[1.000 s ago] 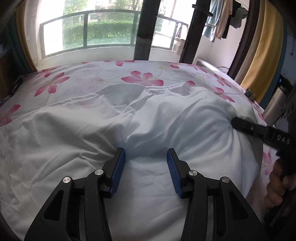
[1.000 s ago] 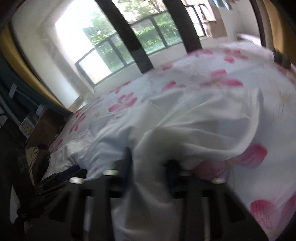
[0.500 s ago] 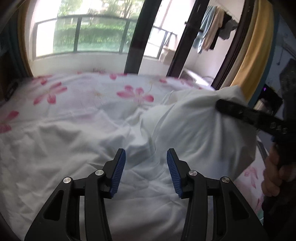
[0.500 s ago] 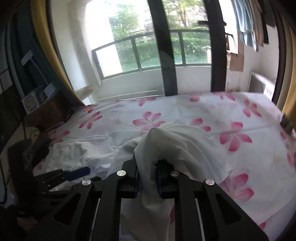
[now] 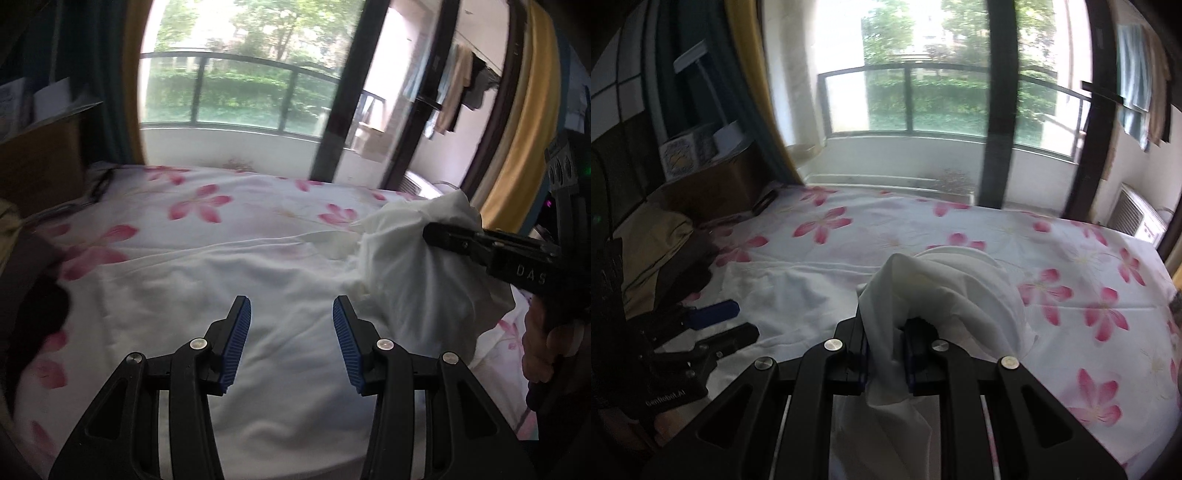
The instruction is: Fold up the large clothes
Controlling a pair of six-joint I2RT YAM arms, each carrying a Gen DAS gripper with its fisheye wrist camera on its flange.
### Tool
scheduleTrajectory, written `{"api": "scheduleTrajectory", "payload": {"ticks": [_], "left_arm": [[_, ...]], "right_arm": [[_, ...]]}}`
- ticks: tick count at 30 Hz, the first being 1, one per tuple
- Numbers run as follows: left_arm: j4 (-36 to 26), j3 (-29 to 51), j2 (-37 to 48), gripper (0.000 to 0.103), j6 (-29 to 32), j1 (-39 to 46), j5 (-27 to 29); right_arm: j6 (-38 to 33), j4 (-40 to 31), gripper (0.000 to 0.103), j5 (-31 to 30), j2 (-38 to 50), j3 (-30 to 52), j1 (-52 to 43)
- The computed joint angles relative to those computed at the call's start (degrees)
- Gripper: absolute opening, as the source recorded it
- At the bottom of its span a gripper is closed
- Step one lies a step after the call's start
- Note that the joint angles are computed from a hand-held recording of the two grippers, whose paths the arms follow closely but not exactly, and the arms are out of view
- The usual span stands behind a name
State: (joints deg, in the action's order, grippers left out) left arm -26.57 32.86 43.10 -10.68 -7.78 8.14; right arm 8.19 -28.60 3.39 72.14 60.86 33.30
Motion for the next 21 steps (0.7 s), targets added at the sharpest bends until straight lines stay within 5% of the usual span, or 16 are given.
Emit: {"api": "scheduleTrajectory", "payload": {"ticks": [9, 17, 20, 21], "left_arm": [[-8.3, -0.7, -5.5, 0.048, 11.9, 24.0, 13.8], [-13.8, -0.6, -5.0, 0.048, 22.9, 41.7, 22.9], [-16.1, -0.3, -4.0, 0.048, 27.5, 47.9, 25.5], [-16.9, -0.1, -3.5, 0.048, 29.1, 49.9, 26.1]], "right_arm": [[2.4, 1.8, 0.015, 0.2, 10.8, 3.4, 10.0], [1.7, 1.0, 0.018, -5.8, 20.2, 8.2, 16.3], [0.8, 0.1, 0.026, -9.3, 22.9, 9.9, 17.7], [0.1, -0.5, 0.039, -10.5, 23.6, 10.6, 18.1]]}}
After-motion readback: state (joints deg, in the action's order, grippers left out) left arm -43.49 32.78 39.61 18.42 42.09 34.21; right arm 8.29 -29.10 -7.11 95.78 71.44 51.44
